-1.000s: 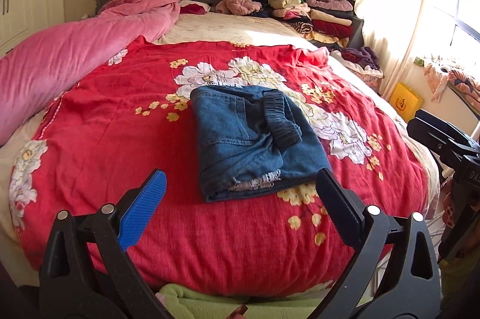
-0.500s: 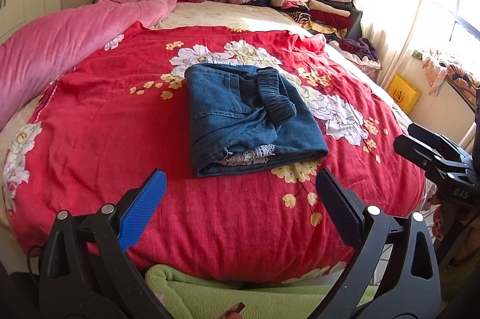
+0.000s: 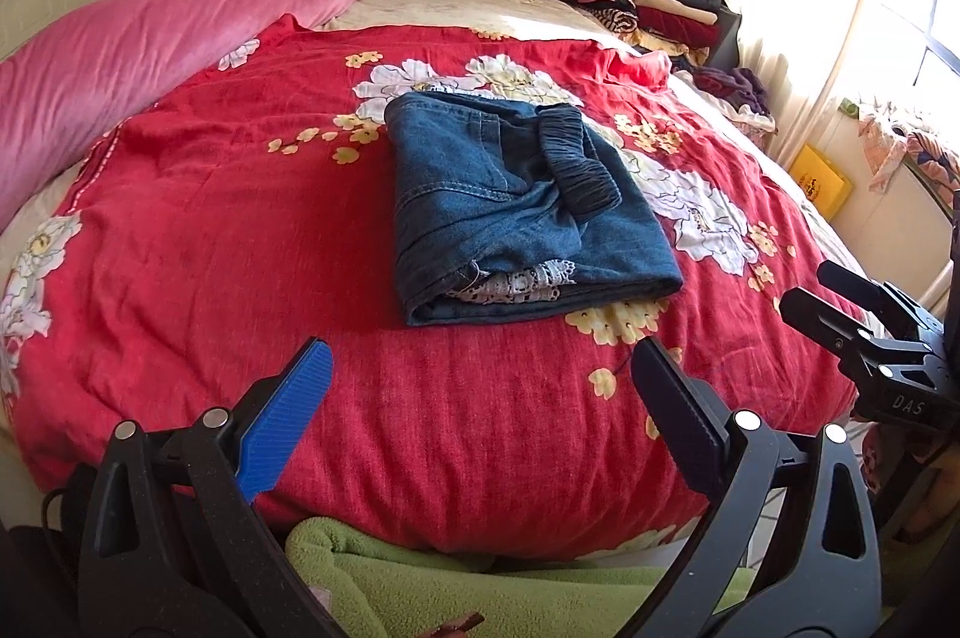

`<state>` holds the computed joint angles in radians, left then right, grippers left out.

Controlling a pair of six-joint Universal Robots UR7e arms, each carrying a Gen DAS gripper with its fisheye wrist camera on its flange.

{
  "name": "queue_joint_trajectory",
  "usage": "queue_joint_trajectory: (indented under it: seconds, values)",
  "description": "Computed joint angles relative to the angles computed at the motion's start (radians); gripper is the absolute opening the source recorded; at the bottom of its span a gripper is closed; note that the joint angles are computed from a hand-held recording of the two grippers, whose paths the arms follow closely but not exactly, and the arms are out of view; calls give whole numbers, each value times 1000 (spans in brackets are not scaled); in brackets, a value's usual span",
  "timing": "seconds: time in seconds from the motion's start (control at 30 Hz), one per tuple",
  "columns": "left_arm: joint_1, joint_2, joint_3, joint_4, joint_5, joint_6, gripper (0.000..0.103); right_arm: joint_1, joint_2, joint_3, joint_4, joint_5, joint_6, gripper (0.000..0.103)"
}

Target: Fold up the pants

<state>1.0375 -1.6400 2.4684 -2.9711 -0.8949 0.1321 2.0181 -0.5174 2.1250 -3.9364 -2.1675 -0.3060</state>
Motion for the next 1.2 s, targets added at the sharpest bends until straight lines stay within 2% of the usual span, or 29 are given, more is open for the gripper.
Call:
queue_joint_trajectory:
  seconds: [0.57,1.2]
  values:
    - [8,16,1,6,18,-2,94,-9,11,-7,14,-2,16,98]
    - [24,5,-12,10,-5,-13,94,3,16,-36,70,-13,26,98]
